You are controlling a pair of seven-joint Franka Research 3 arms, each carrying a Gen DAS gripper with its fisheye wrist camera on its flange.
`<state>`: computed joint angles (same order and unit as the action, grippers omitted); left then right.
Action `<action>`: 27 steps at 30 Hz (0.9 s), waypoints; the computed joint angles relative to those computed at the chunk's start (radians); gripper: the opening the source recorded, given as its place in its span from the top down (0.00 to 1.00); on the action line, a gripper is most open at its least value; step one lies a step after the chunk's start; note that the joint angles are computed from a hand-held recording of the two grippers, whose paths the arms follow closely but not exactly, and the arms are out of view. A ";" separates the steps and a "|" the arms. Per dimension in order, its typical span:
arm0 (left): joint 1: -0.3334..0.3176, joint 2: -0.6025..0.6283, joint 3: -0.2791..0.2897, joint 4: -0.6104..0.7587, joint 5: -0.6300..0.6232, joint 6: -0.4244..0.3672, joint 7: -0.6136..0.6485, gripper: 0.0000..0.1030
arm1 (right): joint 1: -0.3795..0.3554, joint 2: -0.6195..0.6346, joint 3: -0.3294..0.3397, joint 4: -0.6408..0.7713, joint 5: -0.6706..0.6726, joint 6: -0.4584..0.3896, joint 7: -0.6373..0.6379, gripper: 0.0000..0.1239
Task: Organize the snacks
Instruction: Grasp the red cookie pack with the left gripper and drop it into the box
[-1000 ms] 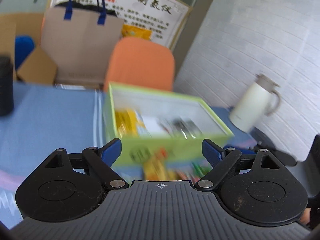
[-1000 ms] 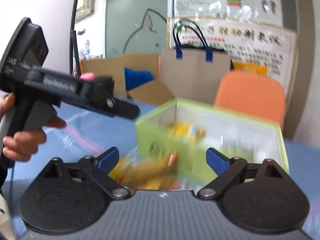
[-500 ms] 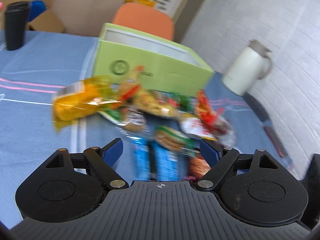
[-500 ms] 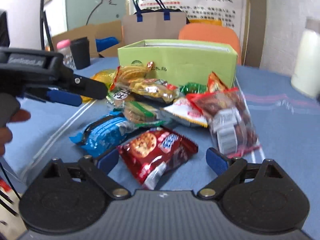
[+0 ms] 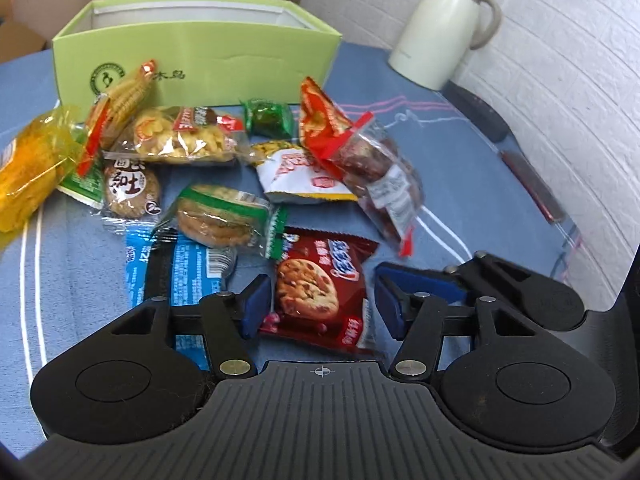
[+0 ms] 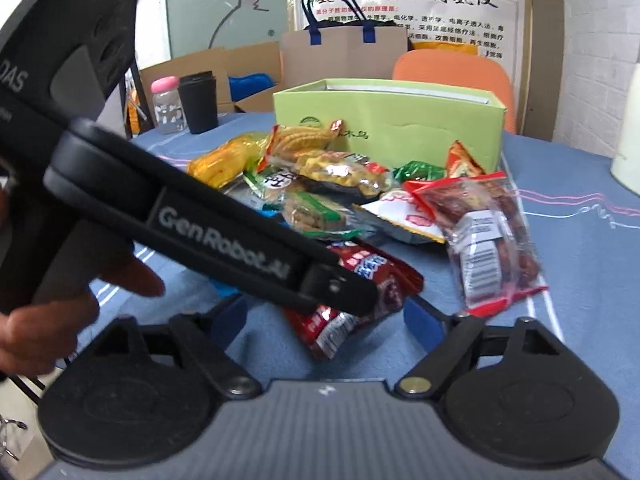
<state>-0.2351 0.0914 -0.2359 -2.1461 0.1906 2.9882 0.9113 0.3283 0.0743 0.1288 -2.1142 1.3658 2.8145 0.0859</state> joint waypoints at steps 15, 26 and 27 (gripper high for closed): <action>0.000 -0.053 -0.054 -0.033 -0.343 0.100 0.221 0.76 | 0.013 -0.091 -0.026 -0.027 0.147 0.047 -0.212 0.43; 0.050 0.190 0.094 0.420 0.080 -0.006 0.009 0.76 | 0.038 0.419 -0.029 0.693 -0.268 0.002 0.065 0.41; 0.068 0.223 0.087 0.471 0.073 -0.027 0.029 0.76 | 0.053 0.474 -0.047 0.771 -0.338 -0.017 0.134 0.41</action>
<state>-0.1672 0.3142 -0.1491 -1.6753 0.2641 2.9617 0.9402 0.3809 0.5486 0.0819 -1.3431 1.0273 2.7976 0.2194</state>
